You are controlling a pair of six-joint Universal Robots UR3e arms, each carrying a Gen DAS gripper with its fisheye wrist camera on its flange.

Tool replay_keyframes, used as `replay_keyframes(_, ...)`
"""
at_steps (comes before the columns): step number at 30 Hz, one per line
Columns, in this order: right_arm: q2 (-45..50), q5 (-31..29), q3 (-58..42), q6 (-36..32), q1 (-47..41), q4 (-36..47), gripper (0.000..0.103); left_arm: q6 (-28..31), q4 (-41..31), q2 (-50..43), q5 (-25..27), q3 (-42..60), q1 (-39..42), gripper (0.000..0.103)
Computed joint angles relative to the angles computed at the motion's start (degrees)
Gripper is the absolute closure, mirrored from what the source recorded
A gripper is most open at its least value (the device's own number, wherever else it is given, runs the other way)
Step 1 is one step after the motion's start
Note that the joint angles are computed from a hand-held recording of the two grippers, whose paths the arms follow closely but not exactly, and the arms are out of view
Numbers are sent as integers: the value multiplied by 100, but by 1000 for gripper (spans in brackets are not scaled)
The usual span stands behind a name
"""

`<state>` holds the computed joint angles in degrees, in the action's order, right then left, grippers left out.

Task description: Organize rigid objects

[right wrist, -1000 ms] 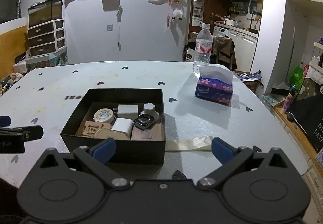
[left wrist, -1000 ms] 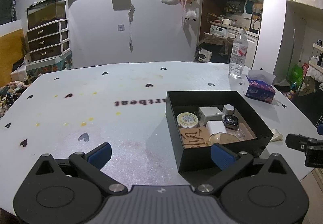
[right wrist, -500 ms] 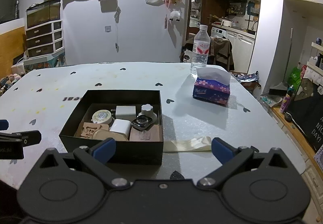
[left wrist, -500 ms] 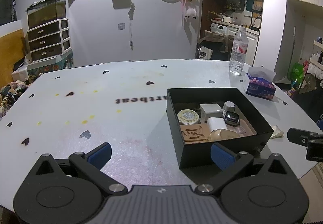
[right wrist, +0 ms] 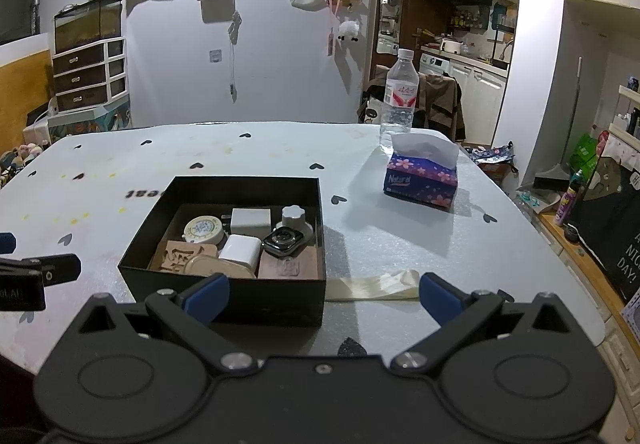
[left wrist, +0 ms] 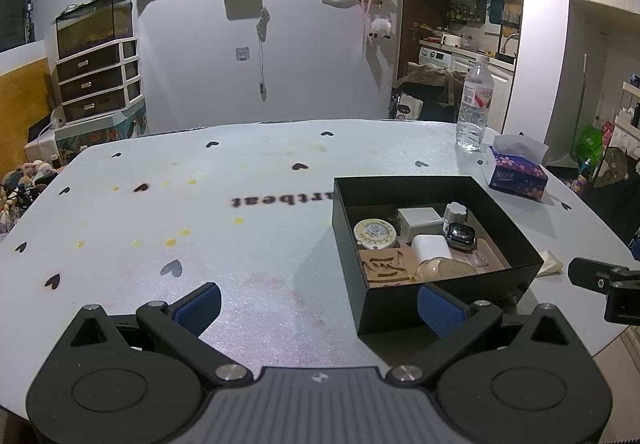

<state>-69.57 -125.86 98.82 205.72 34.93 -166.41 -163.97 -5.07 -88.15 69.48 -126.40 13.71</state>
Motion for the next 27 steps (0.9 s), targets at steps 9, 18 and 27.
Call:
replay_keyframes(9, 5, 22, -12, -4, -12, 6, 1, 20, -87, 31, -33, 39, 31, 0)
replay_keyframes(18, 2, 23, -13, 1, -11, 15, 1, 26, -93, 32, -38, 41, 34, 0)
replay_keyframes(27, -11, 26, -11, -10, -11, 18, 1, 31, -95, 46, -49, 33, 48, 0)
